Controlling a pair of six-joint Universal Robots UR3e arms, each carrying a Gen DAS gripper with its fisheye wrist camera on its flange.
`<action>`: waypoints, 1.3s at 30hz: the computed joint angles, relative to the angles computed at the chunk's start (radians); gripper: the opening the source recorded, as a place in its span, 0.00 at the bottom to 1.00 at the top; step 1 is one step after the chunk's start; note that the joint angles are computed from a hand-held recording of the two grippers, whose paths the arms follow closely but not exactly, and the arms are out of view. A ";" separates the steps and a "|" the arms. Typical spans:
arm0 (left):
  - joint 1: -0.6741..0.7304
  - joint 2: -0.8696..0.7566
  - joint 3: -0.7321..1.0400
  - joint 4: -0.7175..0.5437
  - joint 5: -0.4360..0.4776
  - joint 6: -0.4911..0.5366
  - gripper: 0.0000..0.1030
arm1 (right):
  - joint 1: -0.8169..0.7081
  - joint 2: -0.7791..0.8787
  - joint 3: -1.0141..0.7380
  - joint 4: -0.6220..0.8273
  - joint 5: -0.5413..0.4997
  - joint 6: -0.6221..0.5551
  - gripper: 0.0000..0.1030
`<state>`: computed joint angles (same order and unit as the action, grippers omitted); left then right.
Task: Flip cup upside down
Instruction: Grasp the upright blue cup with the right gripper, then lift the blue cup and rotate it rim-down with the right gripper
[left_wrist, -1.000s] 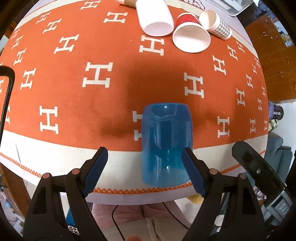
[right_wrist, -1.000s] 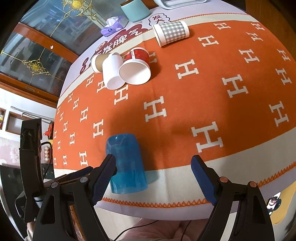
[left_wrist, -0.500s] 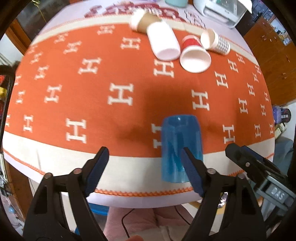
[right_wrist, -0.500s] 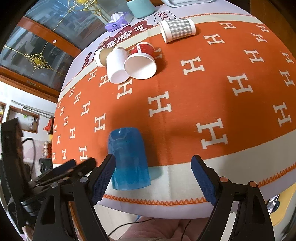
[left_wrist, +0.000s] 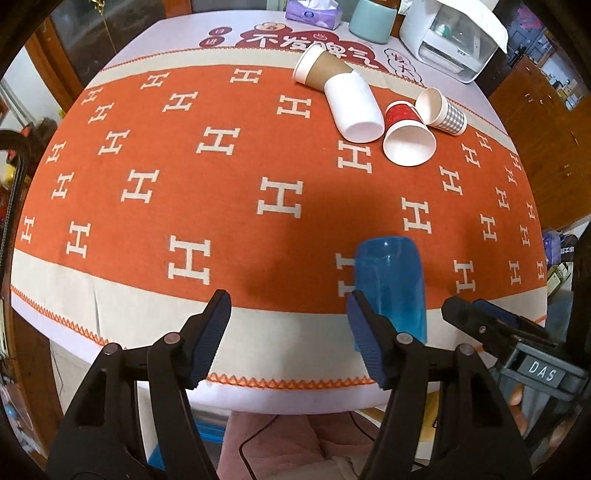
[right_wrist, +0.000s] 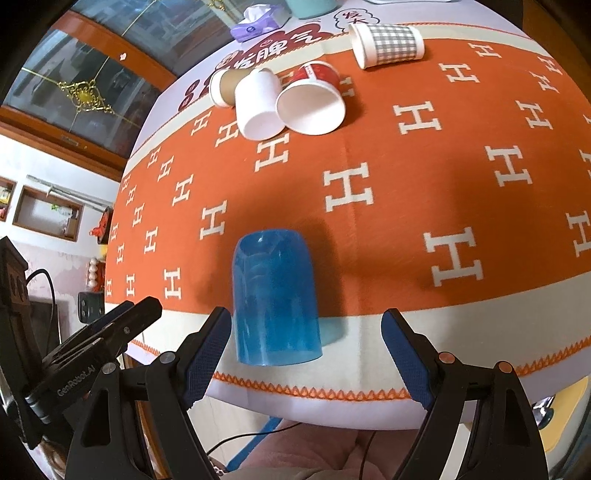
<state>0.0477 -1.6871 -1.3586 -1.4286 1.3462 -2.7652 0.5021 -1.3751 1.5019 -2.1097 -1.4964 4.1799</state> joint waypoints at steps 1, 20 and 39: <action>0.013 0.020 -0.043 0.036 -0.018 0.020 0.57 | 0.000 0.005 -0.001 -0.003 0.007 -0.004 0.83; 0.064 0.026 -0.317 0.316 -0.077 0.066 0.42 | -0.125 0.239 -0.034 -0.133 0.269 -0.238 0.83; 0.032 -0.118 -0.237 0.352 -0.046 0.060 0.42 | -0.196 0.338 -0.067 -0.186 0.425 -0.382 0.69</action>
